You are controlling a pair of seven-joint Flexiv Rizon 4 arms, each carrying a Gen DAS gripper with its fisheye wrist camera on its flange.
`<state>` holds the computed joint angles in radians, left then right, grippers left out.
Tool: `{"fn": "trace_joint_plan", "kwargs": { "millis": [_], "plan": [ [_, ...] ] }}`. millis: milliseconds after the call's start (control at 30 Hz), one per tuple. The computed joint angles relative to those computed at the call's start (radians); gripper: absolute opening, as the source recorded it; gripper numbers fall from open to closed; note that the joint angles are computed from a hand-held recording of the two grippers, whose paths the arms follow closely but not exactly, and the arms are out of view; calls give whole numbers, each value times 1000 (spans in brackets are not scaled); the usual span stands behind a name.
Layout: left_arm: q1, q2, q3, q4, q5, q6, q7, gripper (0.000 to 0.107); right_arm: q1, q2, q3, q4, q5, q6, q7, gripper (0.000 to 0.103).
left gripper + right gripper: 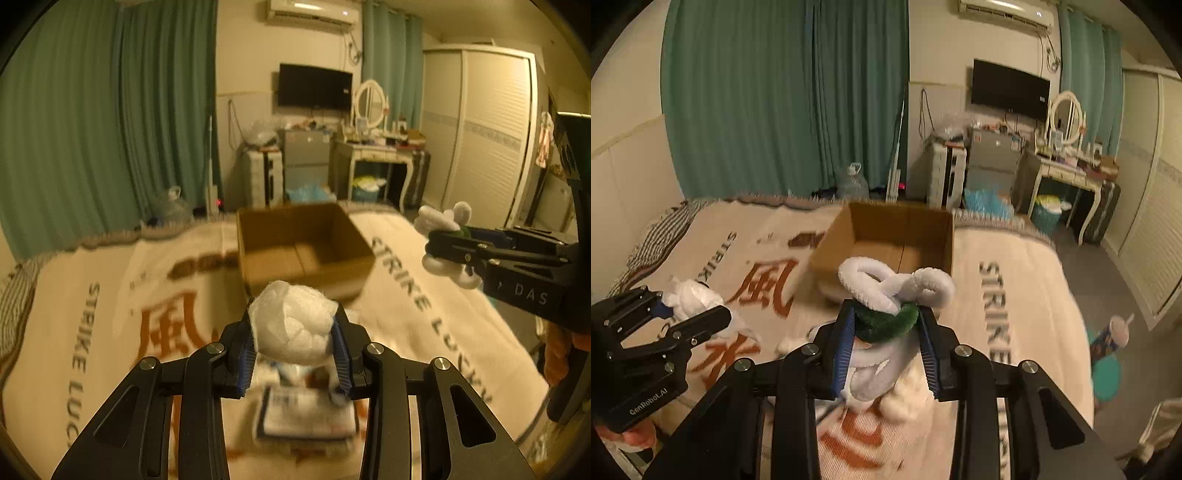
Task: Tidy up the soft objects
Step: 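Carry both items over the cardboard box and open both tools to drop them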
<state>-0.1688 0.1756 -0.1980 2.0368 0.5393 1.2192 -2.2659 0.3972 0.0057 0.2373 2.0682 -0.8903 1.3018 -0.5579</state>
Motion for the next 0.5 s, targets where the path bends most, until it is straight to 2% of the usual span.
{"fn": "trace_joint_plan", "kwargs": {
  "millis": [67,167,300,500],
  "plan": [
    [17,-41,-2,-50,18,8,1,35,-3,-36,-22,-56,-34,11,-6,33],
    [-2,-152,48,-118,-125,69,127,35,0,-98,-55,-137,-58,37,-12,33],
    [-15,-298,86,-234,-195,106,199,35,27,-201,-111,-258,-65,48,-44,33],
    [-66,-495,158,-391,-201,120,254,35,51,-393,-156,-425,101,75,-176,33]
  ]
}}
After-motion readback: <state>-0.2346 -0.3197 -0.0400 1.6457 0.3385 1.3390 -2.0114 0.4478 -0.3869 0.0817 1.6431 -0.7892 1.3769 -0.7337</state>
